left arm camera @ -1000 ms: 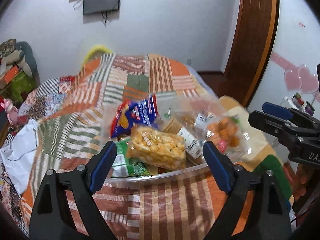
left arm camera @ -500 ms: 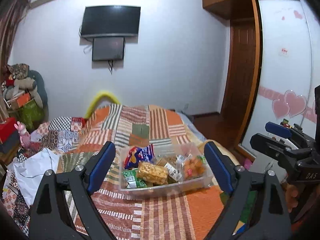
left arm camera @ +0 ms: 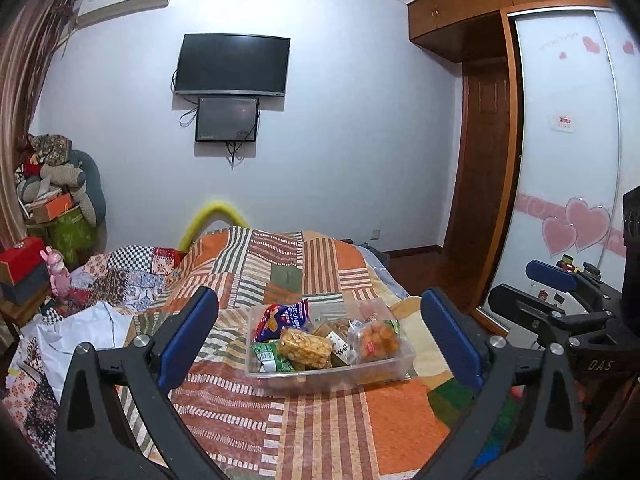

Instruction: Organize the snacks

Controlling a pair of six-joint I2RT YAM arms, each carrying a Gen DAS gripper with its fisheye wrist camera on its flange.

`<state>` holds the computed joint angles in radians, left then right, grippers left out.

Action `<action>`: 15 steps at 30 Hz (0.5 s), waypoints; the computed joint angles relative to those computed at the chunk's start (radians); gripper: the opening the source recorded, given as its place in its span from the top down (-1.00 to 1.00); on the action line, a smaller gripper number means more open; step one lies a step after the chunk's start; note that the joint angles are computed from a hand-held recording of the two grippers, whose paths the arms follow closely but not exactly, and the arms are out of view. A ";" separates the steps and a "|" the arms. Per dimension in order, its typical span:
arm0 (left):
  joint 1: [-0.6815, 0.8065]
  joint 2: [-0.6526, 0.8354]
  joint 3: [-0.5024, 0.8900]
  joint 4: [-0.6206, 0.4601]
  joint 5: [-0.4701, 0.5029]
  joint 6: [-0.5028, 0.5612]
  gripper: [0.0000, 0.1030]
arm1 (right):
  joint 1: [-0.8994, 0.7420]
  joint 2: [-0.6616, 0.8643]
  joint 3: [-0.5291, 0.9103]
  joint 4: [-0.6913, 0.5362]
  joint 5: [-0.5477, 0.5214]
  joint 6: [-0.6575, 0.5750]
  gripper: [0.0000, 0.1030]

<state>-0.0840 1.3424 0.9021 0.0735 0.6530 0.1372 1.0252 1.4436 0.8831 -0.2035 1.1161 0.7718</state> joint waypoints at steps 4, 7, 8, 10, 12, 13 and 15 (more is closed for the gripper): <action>0.009 -0.008 -0.010 -0.001 0.002 0.006 -0.99 | 0.009 0.001 -0.005 0.003 0.004 0.015 -1.00; 0.008 -0.006 -0.010 -0.003 0.002 0.007 -0.99 | 0.013 -0.006 -0.017 0.013 0.004 0.024 -1.00; 0.008 -0.006 -0.011 -0.003 0.001 0.008 -0.99 | 0.012 -0.009 -0.019 0.015 0.002 0.025 -1.00; 0.006 -0.006 -0.012 -0.001 -0.001 0.007 -0.99 | 0.012 -0.012 -0.024 0.018 0.002 0.027 -1.00; 0.004 -0.004 -0.011 -0.001 -0.002 0.009 -0.99 | 0.013 -0.013 -0.027 0.020 0.001 0.029 -1.00; 0.002 0.001 -0.009 0.003 -0.004 0.009 -0.99 | 0.013 -0.013 -0.028 0.021 0.000 0.029 -1.00; 0.001 0.001 -0.009 0.003 -0.005 0.007 -0.99 | 0.014 -0.014 -0.029 0.019 -0.001 0.035 -1.00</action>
